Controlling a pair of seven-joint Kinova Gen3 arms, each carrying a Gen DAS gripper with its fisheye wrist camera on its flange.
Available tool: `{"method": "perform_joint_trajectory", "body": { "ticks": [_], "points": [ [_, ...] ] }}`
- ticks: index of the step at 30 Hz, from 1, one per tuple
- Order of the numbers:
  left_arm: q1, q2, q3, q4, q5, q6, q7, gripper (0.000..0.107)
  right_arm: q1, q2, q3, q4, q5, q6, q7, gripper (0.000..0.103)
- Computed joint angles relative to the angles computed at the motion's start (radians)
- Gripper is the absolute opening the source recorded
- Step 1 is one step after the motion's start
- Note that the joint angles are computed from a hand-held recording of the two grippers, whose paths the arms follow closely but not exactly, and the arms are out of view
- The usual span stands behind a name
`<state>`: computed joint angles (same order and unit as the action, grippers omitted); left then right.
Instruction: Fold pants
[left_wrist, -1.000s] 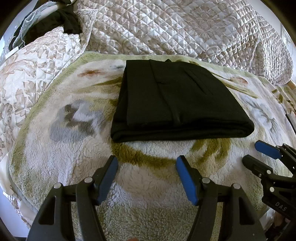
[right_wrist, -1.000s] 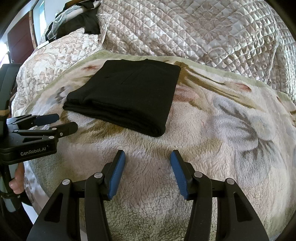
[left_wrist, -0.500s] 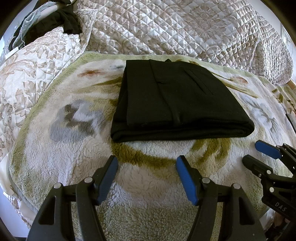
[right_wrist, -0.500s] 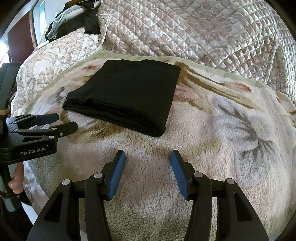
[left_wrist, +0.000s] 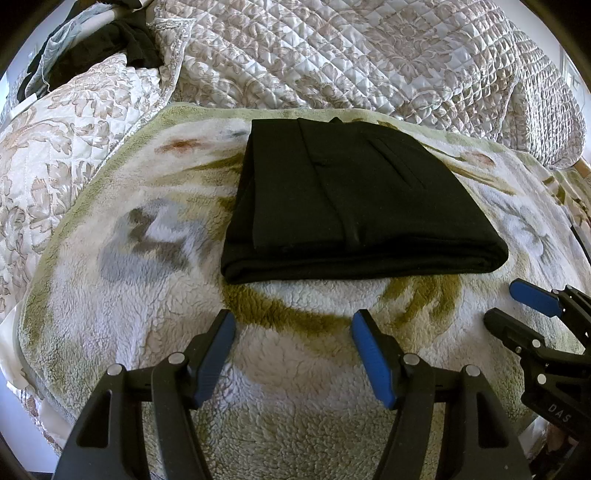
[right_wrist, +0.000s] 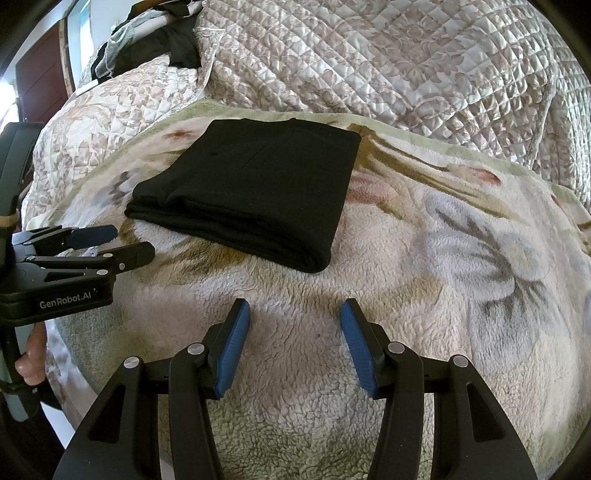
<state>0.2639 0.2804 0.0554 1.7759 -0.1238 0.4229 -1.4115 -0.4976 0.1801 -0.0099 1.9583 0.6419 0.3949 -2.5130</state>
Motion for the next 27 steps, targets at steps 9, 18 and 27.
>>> {"method": "perform_joint_trajectory", "body": {
  "ticks": [9,18,27],
  "points": [
    [-0.001,0.000,0.001,0.000,0.000,0.000,-0.001,0.069,-0.005,-0.001,-0.001,0.003,0.011,0.002,-0.015,0.052],
    [-0.001,0.001,0.001,-0.001,0.000,0.001,-0.001,0.069,-0.007,-0.001,-0.003,0.003,0.018,0.004,-0.023,0.052],
    [0.000,0.001,0.001,-0.002,-0.001,0.002,-0.001,0.069,-0.009,-0.001,-0.004,0.004,0.025,0.006,-0.032,0.053]
  ]
}}
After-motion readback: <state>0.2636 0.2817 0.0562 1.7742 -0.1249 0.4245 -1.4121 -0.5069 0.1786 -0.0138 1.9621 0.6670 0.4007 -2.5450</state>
